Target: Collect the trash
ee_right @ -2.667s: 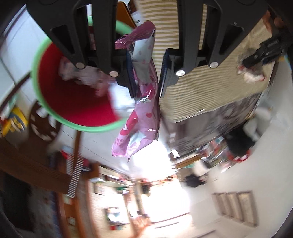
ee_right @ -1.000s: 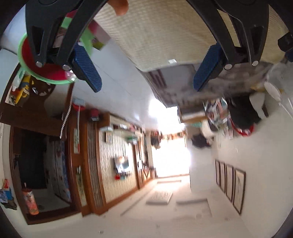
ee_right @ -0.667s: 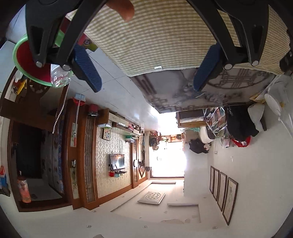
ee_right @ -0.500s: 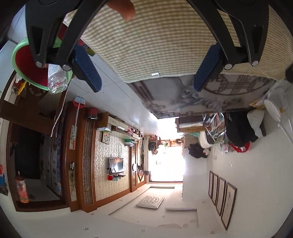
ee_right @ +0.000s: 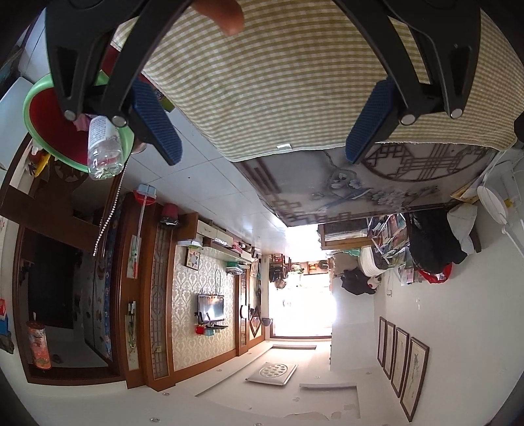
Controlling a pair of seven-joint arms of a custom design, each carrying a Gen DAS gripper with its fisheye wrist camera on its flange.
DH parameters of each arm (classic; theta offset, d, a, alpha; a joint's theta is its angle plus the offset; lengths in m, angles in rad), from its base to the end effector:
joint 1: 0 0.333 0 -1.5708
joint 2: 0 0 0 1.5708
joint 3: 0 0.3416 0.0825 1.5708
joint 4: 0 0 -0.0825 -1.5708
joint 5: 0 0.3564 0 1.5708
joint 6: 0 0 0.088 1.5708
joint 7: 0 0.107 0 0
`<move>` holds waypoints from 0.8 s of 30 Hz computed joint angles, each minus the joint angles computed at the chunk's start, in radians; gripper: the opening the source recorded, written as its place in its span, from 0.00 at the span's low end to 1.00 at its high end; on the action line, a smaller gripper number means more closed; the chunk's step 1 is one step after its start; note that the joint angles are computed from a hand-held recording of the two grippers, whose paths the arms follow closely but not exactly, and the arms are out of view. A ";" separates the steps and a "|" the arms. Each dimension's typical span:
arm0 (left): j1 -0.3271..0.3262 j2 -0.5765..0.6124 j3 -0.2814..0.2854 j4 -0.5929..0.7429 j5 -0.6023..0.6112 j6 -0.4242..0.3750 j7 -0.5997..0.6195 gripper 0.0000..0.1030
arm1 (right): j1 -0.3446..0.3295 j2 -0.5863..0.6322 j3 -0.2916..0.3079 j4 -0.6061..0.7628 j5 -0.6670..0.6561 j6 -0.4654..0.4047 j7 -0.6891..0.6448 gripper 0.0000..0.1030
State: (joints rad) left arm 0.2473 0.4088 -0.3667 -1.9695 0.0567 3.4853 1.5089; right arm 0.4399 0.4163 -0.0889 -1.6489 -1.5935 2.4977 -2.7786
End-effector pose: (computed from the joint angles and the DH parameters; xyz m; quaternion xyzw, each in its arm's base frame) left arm 0.6478 -0.0480 0.4595 -0.5943 0.5968 -0.4425 0.3081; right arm 0.6407 0.2512 0.4505 -0.4672 0.6738 -0.4686 0.3287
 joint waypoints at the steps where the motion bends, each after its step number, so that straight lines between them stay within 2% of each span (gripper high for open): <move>1: -0.009 -0.001 0.009 0.000 -0.003 0.001 0.005 0.93 | 0.001 0.000 0.000 0.001 -0.003 -0.001 0.000 0.95; 6: -0.031 -0.008 0.032 -0.007 -0.020 0.004 0.021 0.93 | 0.006 0.001 0.000 0.005 -0.009 -0.008 -0.008 0.95; 24: -0.008 -0.009 0.011 -0.012 -0.008 -0.003 0.017 0.93 | 0.006 0.007 -0.004 0.005 0.022 -0.005 -0.039 0.95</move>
